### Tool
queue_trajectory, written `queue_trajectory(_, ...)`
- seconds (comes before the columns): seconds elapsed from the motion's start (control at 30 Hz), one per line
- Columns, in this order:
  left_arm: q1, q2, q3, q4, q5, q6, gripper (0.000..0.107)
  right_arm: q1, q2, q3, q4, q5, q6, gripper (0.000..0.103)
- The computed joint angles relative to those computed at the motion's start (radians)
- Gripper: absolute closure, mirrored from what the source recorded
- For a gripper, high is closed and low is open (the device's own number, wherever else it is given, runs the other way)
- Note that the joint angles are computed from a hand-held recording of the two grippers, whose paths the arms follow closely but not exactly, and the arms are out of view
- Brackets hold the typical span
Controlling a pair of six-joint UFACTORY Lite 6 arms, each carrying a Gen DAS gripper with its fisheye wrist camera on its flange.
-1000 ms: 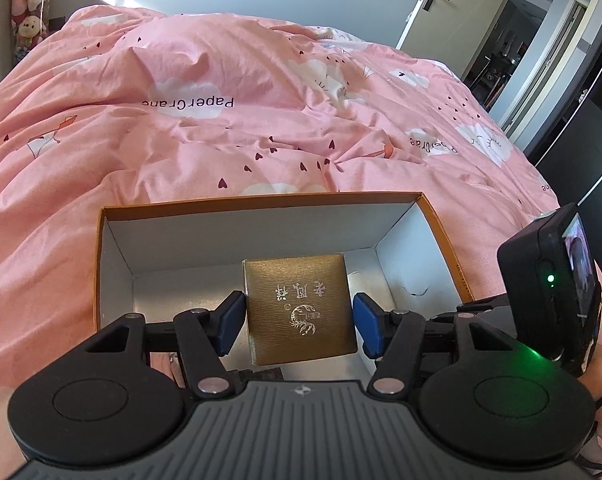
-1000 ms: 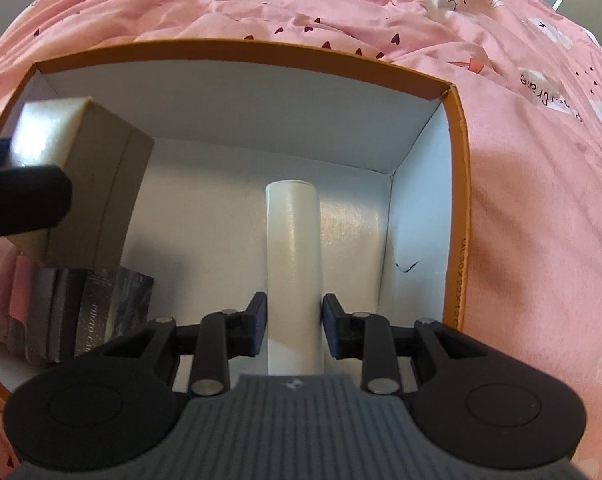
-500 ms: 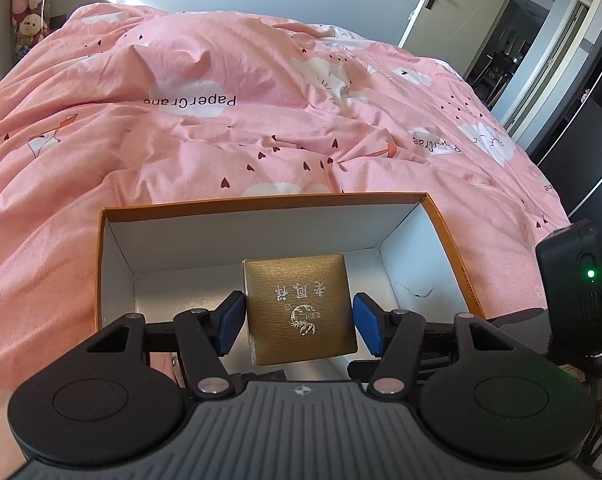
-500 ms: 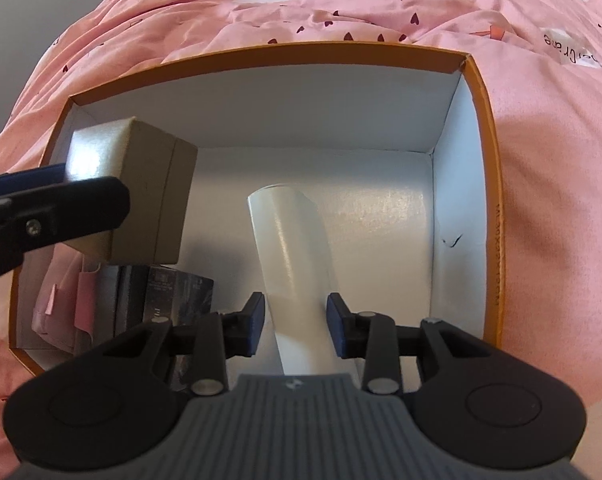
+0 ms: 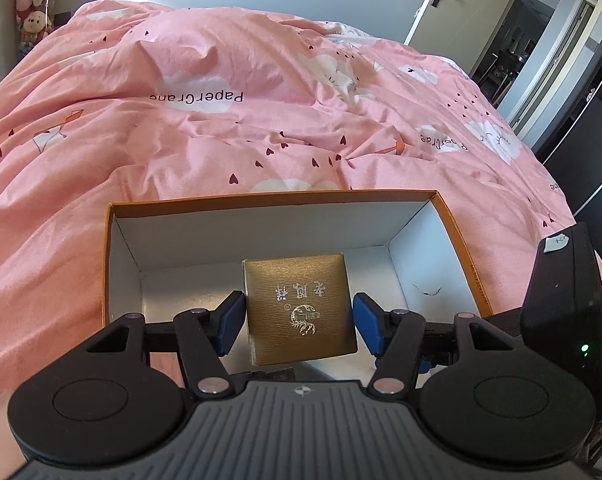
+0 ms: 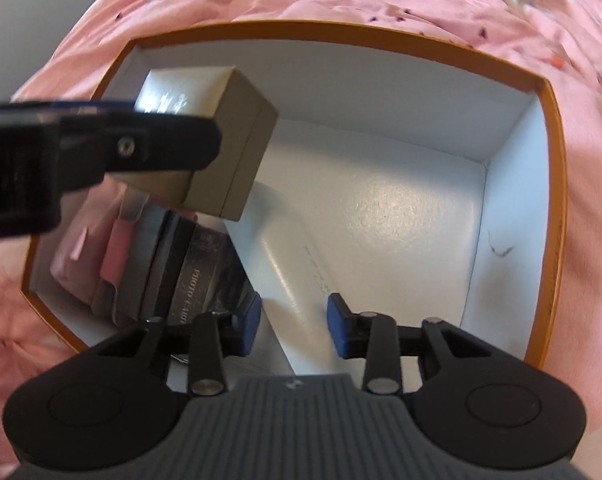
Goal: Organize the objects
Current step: 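Lower the cream box into the orange box and open the right tool, then withdraw the right tool from the cream box lying in the orange box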
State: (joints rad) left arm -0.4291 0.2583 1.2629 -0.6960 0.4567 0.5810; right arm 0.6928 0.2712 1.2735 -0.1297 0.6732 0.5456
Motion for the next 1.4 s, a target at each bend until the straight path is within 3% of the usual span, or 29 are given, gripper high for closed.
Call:
queue_trajectory(0.2,0.002,0.004,0.003,-0.003,0.000,0.004,0.039,0.032,0.032,0.005,-0.115,0.025,-0.005,0.069)
queue_trajectory(0.33,-0.001,0.009,0.005,0.012,-0.010,-0.019,0.039,0.088,0.005,-0.026,-0.301,0.064,0.220,0.074)
queue_trajectory(0.5,-0.028,0.061,0.053,0.088,-0.023,-0.110,0.039,0.162,0.049,0.015,-0.562,0.224,0.455,0.074)
queue_trajectory(0.6,-0.046,0.103,0.086,0.185,-0.041,-0.208,0.039,0.150,0.092,0.034,-0.570,0.242,0.457,0.074)
queue_trajectory(0.73,-0.022,0.153,0.117,0.110,-0.004,-0.163,0.039,0.161,0.098,0.023,-0.603,0.244,0.473,0.074)
queue_trajectory(0.83,-0.022,0.168,0.124,0.112,-0.007,-0.165,0.039,0.158,0.057,-0.005,-0.562,0.207,0.448,0.071)
queue_trajectory(0.9,-0.021,0.187,0.143,0.100,0.003,-0.157,0.039,0.145,0.023,-0.023,-0.505,0.162,0.435,0.065)
queue_trajectory(1.03,-0.036,0.251,0.209,0.132,0.025,-0.196,0.039,0.107,0.003,-0.023,-0.353,0.070,0.401,0.064)
queue_trajectory(1.2,-0.053,0.308,0.262,0.174,0.040,-0.245,0.039,0.101,0.010,-0.019,-0.295,0.059,0.366,0.071)
queue_trajectory(1.33,-0.054,0.291,0.241,0.223,0.013,-0.285,0.039,0.040,-0.038,-0.077,-0.179,-0.051,0.282,0.071)
queue_trajectory(1.4,-0.053,0.294,0.246,0.256,0.011,-0.314,0.039,0.008,-0.060,-0.101,-0.046,-0.106,0.178,0.080)
